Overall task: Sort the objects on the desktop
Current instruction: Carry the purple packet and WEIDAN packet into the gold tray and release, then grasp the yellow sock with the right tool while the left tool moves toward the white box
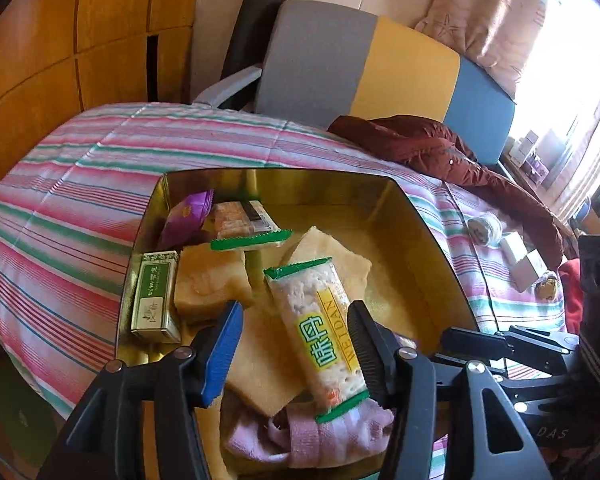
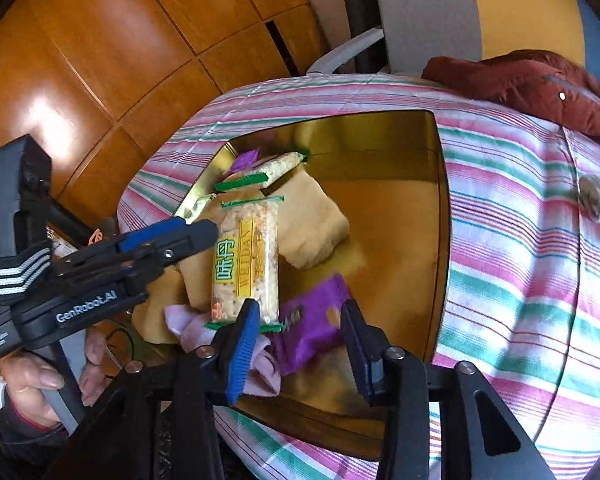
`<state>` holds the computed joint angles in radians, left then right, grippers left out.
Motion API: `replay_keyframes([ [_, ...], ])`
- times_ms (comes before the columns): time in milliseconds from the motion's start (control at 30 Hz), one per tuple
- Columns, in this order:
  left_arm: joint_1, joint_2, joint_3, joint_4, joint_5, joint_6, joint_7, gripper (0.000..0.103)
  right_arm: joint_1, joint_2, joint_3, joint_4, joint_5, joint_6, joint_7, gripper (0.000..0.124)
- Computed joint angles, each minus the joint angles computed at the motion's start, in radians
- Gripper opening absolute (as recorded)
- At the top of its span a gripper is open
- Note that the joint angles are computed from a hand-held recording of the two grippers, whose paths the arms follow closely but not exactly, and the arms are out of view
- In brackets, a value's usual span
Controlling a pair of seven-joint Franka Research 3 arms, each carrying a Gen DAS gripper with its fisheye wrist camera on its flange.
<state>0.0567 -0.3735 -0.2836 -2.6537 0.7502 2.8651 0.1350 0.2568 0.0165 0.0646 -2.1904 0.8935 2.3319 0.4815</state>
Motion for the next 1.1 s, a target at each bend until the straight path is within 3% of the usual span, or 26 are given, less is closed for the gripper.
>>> replay_keyframes([
  [200,-0.015,-0.013,-0.017,0.007,0.007,-0.037,-0.012,0.055,-0.006,-0.026,-0.007,-0.024,0.016,0.028,-0.029,0.061],
  [400,-0.035,-0.027,-0.042,0.031,0.048,-0.105,-0.039,0.055,0.014,-0.094,-0.009,-0.091,0.11,0.187,-0.122,0.084],
  [600,-0.066,-0.029,-0.045,0.062,0.077,-0.147,-0.049,0.055,0.04,-0.143,-0.033,-0.117,0.285,0.326,-0.314,0.102],
  [767,-0.093,-0.005,-0.049,0.099,0.107,-0.175,-0.047,0.055,0.041,-0.135,-0.038,-0.104,0.332,0.445,-0.368,0.103],
  [867,-0.113,0.014,-0.05,0.121,0.121,-0.189,-0.041,0.055,0.029,-0.12,-0.051,-0.087,0.335,0.461,-0.373,0.103],
  [1100,-0.163,0.071,-0.044,0.178,0.137,-0.207,-0.014,0.055,-0.037,-0.047,-0.067,-0.031,0.169,0.469,-0.176,0.103],
])
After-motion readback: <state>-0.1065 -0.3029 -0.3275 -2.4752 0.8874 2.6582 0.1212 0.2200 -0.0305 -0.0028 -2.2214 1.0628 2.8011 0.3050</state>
